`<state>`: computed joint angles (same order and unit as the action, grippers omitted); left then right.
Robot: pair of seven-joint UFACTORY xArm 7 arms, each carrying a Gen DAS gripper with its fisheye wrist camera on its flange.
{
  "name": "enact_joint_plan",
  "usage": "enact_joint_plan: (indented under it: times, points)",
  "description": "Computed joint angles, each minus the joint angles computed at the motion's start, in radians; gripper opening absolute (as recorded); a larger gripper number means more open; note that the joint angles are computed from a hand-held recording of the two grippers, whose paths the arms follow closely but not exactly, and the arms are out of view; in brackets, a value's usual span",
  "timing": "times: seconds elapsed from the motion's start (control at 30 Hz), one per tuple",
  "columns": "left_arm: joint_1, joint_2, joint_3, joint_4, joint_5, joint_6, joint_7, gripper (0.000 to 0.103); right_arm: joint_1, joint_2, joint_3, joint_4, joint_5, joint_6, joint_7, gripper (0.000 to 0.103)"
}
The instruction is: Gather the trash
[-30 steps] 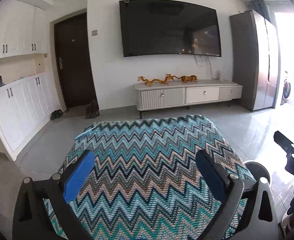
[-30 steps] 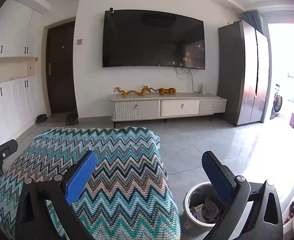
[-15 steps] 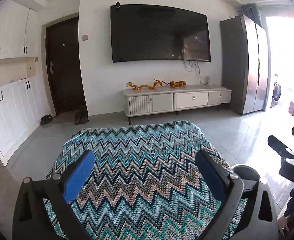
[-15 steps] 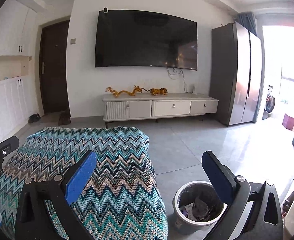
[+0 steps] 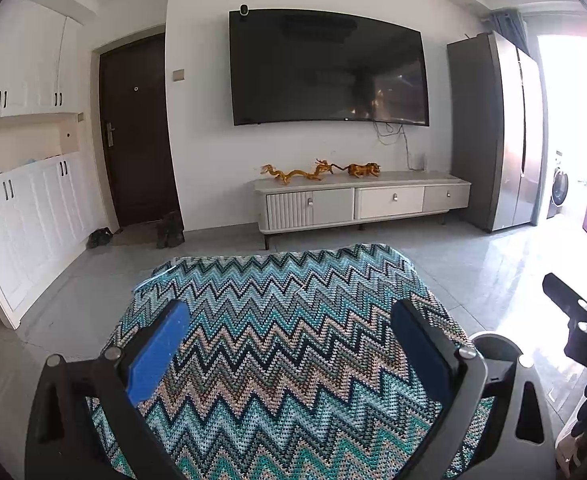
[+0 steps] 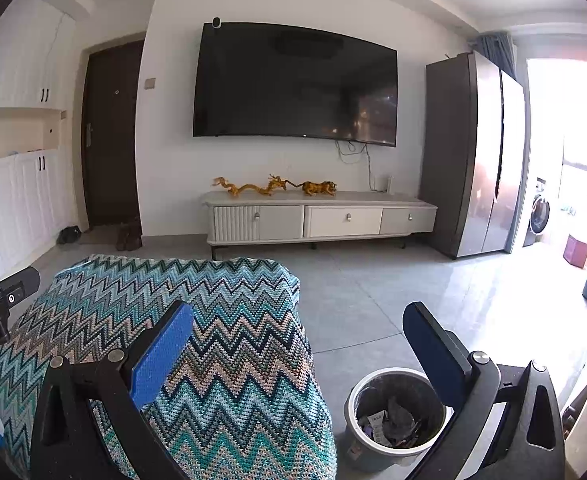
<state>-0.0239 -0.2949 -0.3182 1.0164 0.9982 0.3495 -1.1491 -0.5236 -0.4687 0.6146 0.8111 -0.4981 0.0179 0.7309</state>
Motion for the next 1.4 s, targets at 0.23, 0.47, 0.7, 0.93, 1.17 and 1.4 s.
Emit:
enact_joint_plan:
  times: [0.23,0.47,0.7,0.93,1.17,1.4]
  points:
    - [-0.003,-0.009,-0.003,-0.009,-0.001,0.007,0.002,0.102,0.013,0.006,-0.002,0.004,-0.004,0.007,-0.003,0.103]
    - [0.003,-0.015,-0.011,-0.010,0.014,0.012,-0.013,0.101,0.019,0.007,-0.008,0.003,-0.008,0.008,0.001,0.103]
    - [0.012,-0.027,-0.024,-0.015,0.052,0.025,-0.049,0.101,0.025,0.007,-0.013,0.004,-0.014,0.010,0.004,0.103]
    - [0.017,-0.036,-0.032,-0.017,0.109,0.044,-0.104,0.101,0.030,0.005,-0.015,0.003,-0.016,0.013,0.009,0.103]
    - [-0.003,-0.034,-0.022,-0.020,0.121,0.056,-0.110,0.102,0.030,0.006,-0.015,0.004,-0.019,0.015,0.011,0.103]
    - [-0.015,-0.028,-0.013,-0.018,0.104,0.059,-0.092,0.102,0.032,0.009,-0.017,0.004,-0.024,0.015,0.014,0.103]
